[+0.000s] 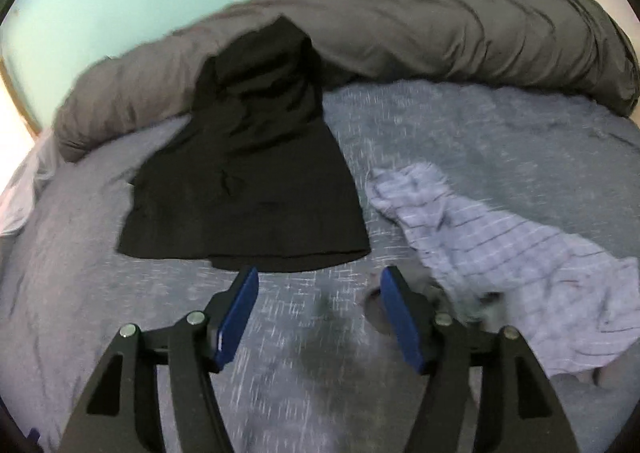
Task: Fold clothes
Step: 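Grasp the black garment with the right tool and lift it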
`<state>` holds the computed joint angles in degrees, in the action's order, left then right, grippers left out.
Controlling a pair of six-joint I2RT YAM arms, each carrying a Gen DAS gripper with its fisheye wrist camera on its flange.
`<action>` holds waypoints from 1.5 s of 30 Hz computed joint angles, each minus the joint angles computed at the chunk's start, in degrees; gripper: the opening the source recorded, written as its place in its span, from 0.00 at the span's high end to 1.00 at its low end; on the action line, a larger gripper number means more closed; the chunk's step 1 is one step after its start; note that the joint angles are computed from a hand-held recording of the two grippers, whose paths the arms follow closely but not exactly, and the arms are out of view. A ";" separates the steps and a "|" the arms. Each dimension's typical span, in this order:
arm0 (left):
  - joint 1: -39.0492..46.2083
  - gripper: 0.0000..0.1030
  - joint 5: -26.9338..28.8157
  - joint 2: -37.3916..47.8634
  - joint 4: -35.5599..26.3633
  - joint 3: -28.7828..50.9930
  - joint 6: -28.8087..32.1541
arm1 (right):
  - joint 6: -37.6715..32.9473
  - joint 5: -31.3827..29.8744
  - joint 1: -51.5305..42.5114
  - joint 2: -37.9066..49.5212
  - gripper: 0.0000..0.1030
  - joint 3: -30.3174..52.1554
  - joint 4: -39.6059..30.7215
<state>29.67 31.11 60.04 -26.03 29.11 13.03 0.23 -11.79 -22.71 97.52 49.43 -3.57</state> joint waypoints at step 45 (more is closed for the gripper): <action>7.64 0.00 13.74 -9.03 -20.28 10.56 8.28 | 1.17 -8.41 9.14 -47.66 0.96 -5.70 -23.02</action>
<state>37.31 44.85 51.01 -46.32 39.67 21.31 1.40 -20.20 -13.56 49.86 43.73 -26.59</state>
